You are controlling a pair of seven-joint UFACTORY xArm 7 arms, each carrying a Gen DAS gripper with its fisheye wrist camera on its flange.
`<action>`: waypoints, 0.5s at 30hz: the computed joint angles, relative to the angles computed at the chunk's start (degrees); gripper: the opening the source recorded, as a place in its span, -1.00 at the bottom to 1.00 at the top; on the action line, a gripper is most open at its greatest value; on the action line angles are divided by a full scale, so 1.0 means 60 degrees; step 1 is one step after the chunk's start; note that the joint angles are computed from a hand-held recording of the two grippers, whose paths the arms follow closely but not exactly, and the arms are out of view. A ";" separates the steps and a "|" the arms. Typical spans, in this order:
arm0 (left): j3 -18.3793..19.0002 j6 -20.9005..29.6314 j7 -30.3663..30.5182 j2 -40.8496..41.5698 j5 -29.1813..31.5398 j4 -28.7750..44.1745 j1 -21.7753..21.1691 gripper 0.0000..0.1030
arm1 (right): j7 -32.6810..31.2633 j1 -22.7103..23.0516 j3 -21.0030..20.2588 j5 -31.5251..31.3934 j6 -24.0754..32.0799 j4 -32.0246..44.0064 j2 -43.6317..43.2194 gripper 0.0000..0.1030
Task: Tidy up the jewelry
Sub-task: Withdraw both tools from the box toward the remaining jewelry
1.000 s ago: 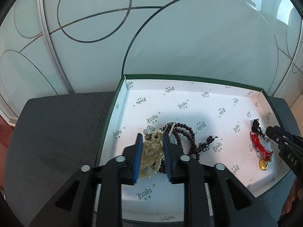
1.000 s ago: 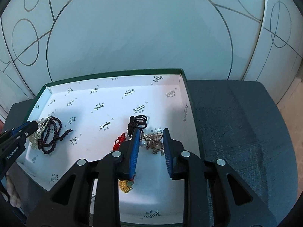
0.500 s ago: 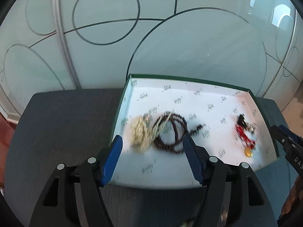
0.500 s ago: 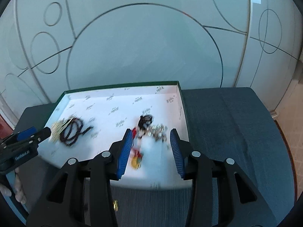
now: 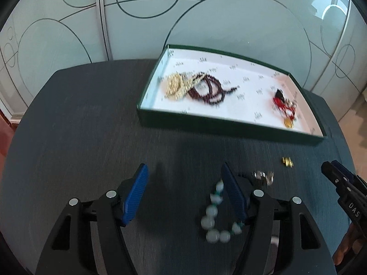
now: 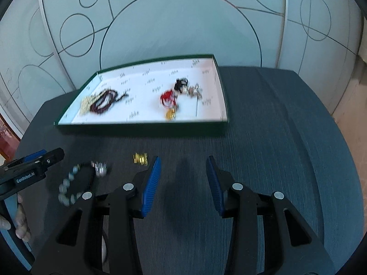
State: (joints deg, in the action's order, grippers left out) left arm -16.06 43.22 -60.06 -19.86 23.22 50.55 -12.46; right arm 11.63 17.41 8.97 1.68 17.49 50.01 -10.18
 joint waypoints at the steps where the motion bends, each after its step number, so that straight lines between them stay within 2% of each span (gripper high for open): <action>1: -0.0041 0.0038 -0.0044 -0.0057 0.0011 -0.0035 -0.0020 0.27 | -0.0026 0.0024 -0.0019 0.0060 0.0015 -0.0137 -0.0114 -0.20; 9: -0.0285 0.0267 -0.0325 -0.0671 -0.0145 -0.0588 -0.0180 0.27 | -0.0294 0.0278 -0.0115 0.0479 0.0006 -0.1247 -0.1163 -0.21; 15: -0.0440 0.0216 -0.0491 -0.0573 -0.0111 -0.0619 -0.0219 0.27 | -0.0461 0.0441 -0.0179 0.0699 0.0074 -0.1645 -0.1507 -0.20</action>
State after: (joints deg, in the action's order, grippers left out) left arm -18.70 44.52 -63.00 -23.30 22.56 46.83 -13.78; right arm 8.86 20.05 7.90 5.88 17.93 40.14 -19.22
